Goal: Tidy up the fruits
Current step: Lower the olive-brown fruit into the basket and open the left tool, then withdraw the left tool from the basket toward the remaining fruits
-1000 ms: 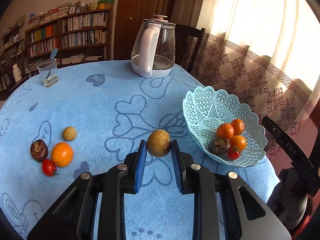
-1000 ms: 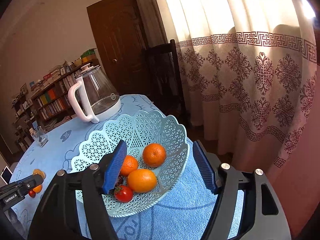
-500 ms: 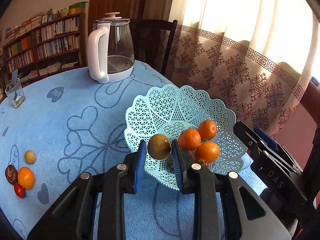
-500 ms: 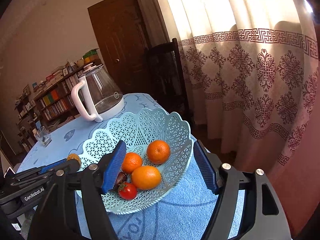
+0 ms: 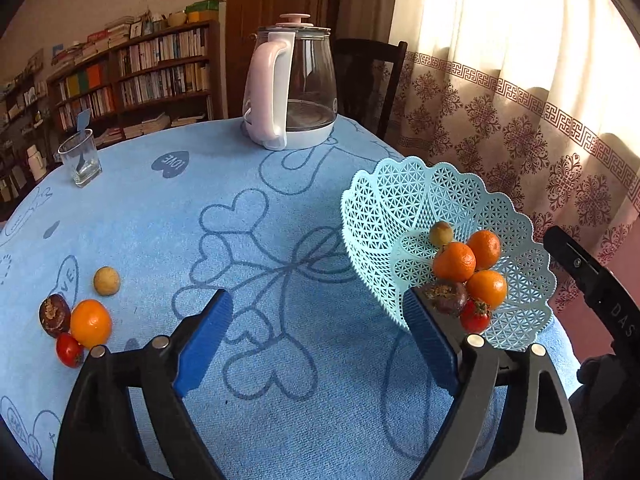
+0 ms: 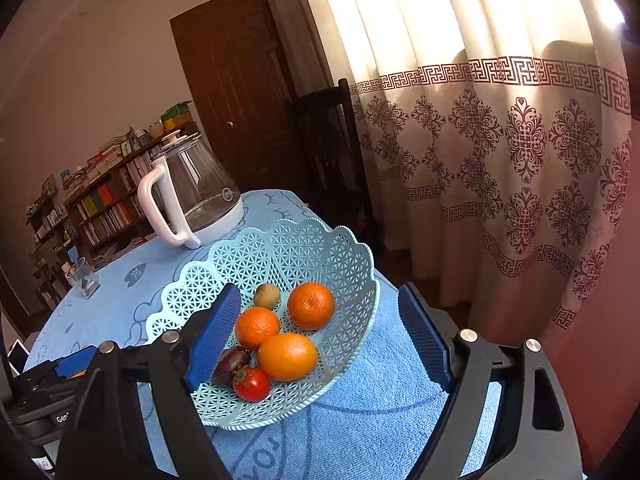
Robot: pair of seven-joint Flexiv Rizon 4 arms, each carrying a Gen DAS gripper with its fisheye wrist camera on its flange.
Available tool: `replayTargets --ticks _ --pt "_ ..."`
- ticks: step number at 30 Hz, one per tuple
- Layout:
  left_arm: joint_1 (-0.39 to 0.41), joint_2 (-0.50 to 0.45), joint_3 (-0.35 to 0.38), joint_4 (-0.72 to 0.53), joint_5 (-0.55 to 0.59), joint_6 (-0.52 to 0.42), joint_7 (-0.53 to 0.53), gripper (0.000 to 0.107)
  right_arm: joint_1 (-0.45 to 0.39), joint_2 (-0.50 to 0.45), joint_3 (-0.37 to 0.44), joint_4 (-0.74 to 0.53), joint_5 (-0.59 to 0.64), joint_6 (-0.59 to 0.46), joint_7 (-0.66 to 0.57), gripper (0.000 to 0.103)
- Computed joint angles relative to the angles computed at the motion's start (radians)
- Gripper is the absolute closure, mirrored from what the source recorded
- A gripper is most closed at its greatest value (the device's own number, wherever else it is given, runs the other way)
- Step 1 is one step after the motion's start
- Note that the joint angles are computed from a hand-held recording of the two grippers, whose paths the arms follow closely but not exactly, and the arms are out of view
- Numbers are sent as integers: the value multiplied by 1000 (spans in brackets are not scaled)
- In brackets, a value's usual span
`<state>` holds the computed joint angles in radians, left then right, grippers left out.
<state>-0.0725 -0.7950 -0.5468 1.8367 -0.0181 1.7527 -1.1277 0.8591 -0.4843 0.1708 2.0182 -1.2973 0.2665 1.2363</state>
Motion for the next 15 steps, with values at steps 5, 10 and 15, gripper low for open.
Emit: replayTargets --ticks 5,10,15 --pt "-24 14 55 16 -1 45 -25 18 -1 0 0 1 2 1 4 20" --pt "-69 27 135 20 -2 84 -66 16 -1 1 1 3 1 0 15 17" --pt "-104 32 199 24 -2 108 -97 16 -1 -1 0 0 4 -2 9 17"
